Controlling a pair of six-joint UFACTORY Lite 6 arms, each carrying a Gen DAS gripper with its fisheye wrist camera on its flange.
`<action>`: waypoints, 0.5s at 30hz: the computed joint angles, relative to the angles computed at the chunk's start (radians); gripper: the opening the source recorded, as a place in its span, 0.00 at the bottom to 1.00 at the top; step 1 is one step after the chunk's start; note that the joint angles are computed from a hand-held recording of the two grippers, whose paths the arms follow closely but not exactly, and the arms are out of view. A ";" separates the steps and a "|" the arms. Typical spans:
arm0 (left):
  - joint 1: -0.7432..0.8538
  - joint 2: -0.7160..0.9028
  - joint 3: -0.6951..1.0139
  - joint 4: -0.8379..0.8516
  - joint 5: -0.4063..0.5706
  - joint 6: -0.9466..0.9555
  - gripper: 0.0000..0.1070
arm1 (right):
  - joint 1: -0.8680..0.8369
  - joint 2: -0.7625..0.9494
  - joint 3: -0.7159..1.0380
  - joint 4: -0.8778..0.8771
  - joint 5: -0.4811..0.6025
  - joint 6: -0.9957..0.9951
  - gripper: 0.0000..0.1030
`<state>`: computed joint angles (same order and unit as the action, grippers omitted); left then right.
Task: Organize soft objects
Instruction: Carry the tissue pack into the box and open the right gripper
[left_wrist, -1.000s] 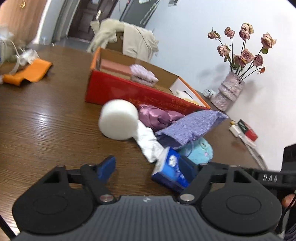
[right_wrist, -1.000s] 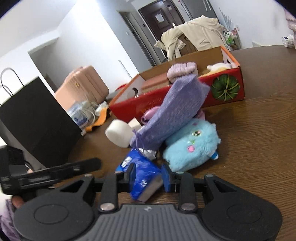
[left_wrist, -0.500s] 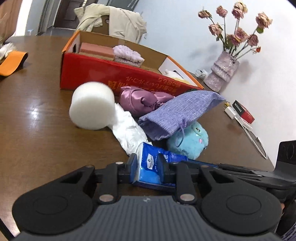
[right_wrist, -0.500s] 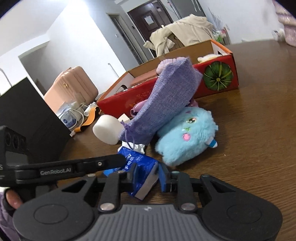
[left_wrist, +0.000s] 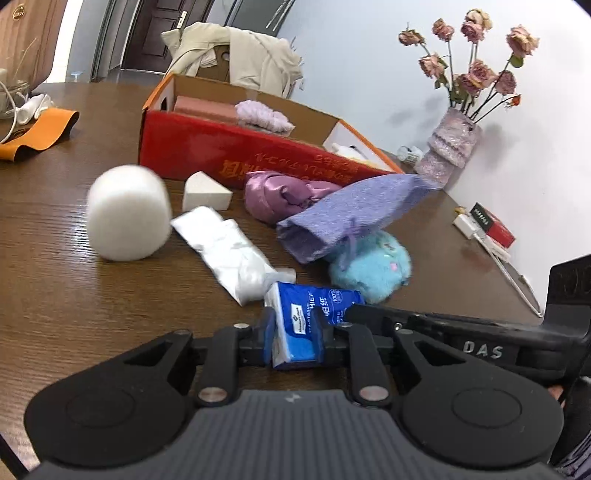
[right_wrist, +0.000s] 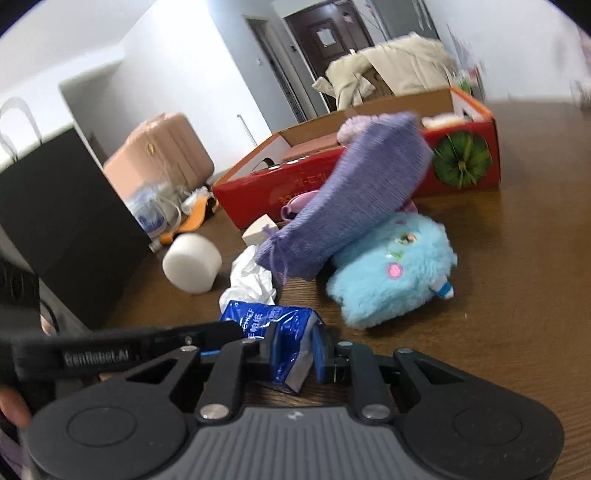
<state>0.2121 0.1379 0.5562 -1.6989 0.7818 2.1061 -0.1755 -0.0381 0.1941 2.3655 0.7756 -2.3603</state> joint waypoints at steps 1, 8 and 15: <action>0.006 -0.022 -0.012 0.011 0.013 -0.008 0.15 | -0.018 -0.022 -0.015 -0.022 0.001 0.010 0.15; 0.034 -0.191 0.021 0.047 0.169 -0.128 0.15 | 0.030 -0.540 -0.146 -0.057 -0.201 0.113 0.13; -0.269 0.014 0.448 -0.147 -0.013 -0.161 0.14 | -0.156 -0.381 0.188 -0.203 -0.112 0.124 0.13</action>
<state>-0.0567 0.1524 1.0047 -1.8456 0.7683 1.9454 -0.3311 -0.4196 0.3818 2.1628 0.6640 -2.2362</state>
